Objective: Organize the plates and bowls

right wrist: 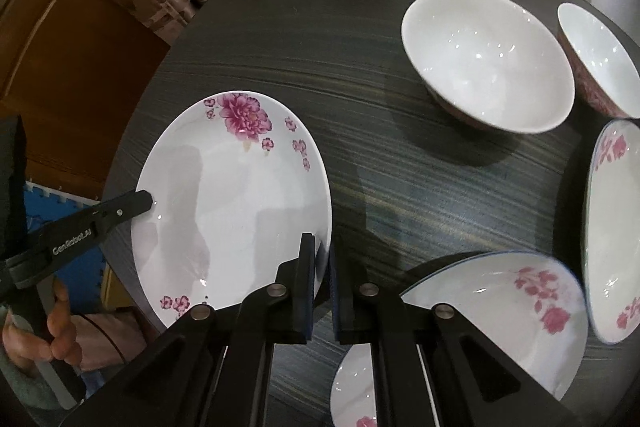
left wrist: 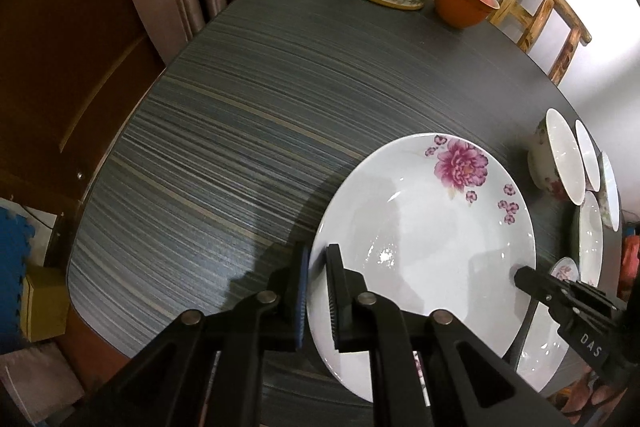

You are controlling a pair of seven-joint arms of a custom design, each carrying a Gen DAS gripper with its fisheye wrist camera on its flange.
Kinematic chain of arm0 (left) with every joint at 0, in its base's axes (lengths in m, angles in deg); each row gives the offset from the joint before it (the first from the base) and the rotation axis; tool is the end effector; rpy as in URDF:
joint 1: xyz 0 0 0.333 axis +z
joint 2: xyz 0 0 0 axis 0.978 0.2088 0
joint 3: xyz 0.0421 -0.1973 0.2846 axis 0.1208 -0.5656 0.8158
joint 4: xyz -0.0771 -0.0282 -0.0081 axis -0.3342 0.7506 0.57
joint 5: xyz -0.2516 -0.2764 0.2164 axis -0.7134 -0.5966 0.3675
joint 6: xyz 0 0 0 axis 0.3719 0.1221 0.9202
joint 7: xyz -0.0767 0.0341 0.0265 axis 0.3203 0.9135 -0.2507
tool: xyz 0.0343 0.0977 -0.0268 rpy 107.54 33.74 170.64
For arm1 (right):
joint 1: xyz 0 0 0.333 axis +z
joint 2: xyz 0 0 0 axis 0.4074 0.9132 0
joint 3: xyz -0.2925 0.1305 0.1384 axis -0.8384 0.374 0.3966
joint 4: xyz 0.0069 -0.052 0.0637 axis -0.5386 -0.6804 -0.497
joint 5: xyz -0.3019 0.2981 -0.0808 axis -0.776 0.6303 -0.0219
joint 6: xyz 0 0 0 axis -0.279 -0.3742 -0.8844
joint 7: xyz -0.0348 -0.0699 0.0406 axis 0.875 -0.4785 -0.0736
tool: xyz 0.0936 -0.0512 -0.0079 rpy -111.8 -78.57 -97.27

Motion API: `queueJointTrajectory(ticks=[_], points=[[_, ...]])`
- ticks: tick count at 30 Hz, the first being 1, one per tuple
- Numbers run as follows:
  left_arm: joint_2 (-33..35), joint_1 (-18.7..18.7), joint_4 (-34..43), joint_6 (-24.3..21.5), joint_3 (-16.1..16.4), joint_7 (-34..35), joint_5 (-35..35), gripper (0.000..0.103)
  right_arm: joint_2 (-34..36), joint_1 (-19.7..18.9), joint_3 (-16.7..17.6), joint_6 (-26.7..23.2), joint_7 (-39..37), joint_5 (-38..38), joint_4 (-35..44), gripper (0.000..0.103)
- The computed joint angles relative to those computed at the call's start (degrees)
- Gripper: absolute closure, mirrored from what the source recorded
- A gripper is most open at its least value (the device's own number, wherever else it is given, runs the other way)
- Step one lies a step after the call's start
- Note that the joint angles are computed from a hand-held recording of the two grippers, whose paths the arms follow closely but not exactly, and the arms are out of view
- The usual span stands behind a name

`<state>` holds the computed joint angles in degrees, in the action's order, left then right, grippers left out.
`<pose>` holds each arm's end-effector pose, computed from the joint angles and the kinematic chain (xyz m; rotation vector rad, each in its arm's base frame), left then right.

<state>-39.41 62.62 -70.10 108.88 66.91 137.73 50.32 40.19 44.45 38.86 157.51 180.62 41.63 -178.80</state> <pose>0.5027 -0.2769 0.4492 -1.8393 2.4677 -0.4745 0.3933 0.1946 0.4482 -1.5976 2.2408 -0.0242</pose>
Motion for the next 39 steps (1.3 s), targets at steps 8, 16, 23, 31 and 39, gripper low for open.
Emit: queueJointTrajectory(ticks=[8,16,23,31,39], points=[[0.02,-0.08,-0.32,1.57,-0.18,0.05,1.94,0.094,0.26,0.29,0.45,1.39,1.54,0.15,-0.71,0.095],[0.35,-0.14,0.0,1.68,-0.14,-0.1,2.42,0.093,0.15,0.54,0.91,1.68,3.13,-0.8,-0.84,0.094],[0.25,-0.03,0.03,1.21,-0.14,0.08,2.82,0.09,-0.17,0.75,0.38,2.46,3.51,0.27,-1.39,0.085],[-1.69,0.73,-0.88,2.14,0.2,-3.29,5.79,0.06,-2.62,0.36,-0.13,2.02,3.74,0.49,-2.48,0.069],[-8.06,-0.99,-3.48,1.59,1.28,1.58,-1.5,0.049,-8.56,0.2,-0.32,0.43,2.79,-0.31,-3.72,0.066]])
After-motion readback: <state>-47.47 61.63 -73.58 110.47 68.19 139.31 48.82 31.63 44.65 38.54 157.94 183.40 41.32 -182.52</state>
